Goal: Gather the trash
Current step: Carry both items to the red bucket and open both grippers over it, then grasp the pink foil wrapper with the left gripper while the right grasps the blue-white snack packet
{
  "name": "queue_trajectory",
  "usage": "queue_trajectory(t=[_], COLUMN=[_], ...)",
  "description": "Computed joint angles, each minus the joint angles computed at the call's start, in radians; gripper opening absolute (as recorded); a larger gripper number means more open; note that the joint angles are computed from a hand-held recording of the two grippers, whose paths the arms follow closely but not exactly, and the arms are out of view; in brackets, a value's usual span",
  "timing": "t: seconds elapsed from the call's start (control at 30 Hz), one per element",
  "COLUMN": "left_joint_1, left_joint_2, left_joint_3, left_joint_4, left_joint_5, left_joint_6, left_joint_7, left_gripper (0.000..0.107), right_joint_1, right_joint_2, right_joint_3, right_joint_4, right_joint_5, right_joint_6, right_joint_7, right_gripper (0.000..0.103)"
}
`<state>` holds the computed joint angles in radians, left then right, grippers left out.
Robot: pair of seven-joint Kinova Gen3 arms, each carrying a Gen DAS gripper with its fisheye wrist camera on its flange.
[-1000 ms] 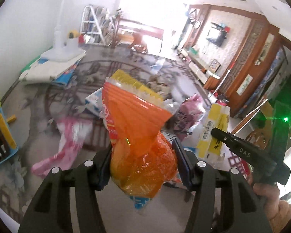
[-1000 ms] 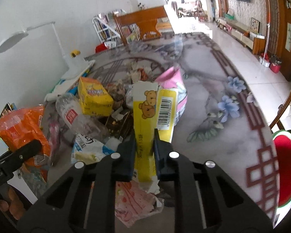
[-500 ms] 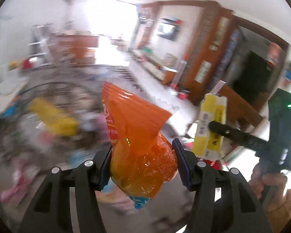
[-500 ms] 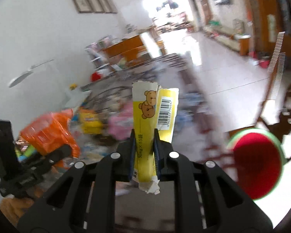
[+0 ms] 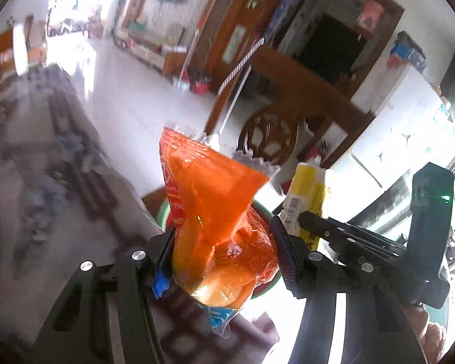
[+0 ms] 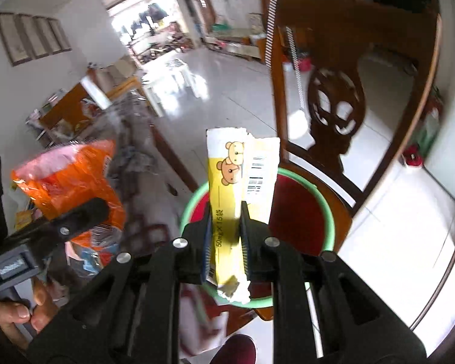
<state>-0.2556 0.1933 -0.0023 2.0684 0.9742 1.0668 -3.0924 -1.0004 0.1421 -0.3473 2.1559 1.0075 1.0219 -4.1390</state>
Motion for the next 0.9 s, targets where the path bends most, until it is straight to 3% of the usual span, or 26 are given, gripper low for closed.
queue_trajectory(t=[0.1, 0.2, 0.23, 0.33, 0.57, 0.67, 0.9], left_joint_1=[0.046, 0.053, 0.048, 0.037, -0.039, -0.105, -0.277], left_joint_2=[0.047, 0.046, 0.044, 0.053, -0.033, -0.105, -0.162], left_joint_3=[0.027, 0.039, 0.040, 0.037, -0.014, -0.086, -0.242], left_joint_4=[-0.017, -0.004, 0.008, 0.017, 0.035, 0.071, -0.009], left_joint_5=[-0.032, -0.027, -0.014, 0.004, 0.027, 0.054, -0.016], left_joint_6=[-0.040, -0.088, -0.100, -0.117, -0.038, -0.004, 0.106], left_joint_7=[0.045, 0.030, 0.011, -0.013, -0.041, -0.088, -0.112], left_gripper=[0.059, 0.076, 0.080, 0.082, 0.082, 0.082, 0.082], right_joint_1=[0.001, 0.006, 0.006, 0.014, 0.003, -0.019, -0.080], right_joint_2=[0.014, 0.019, 0.018, 0.023, 0.017, 0.018, 0.047], right_joint_3=[0.006, 0.014, 0.016, 0.015, 0.007, 0.000, -0.006], right_joint_4=[0.024, 0.038, 0.054, 0.057, -0.012, -0.073, -0.272], right_joint_5=[0.016, 0.021, 0.034, 0.031, 0.002, -0.001, 0.079], right_joint_6=[-0.011, -0.010, -0.014, -0.018, 0.033, 0.093, 0.181], right_joint_7=[-0.041, -0.067, -0.089, -0.081, 0.011, 0.069, 0.236], right_gripper=[0.020, 0.056, 0.058, 0.058, 0.058, 0.058, 0.064])
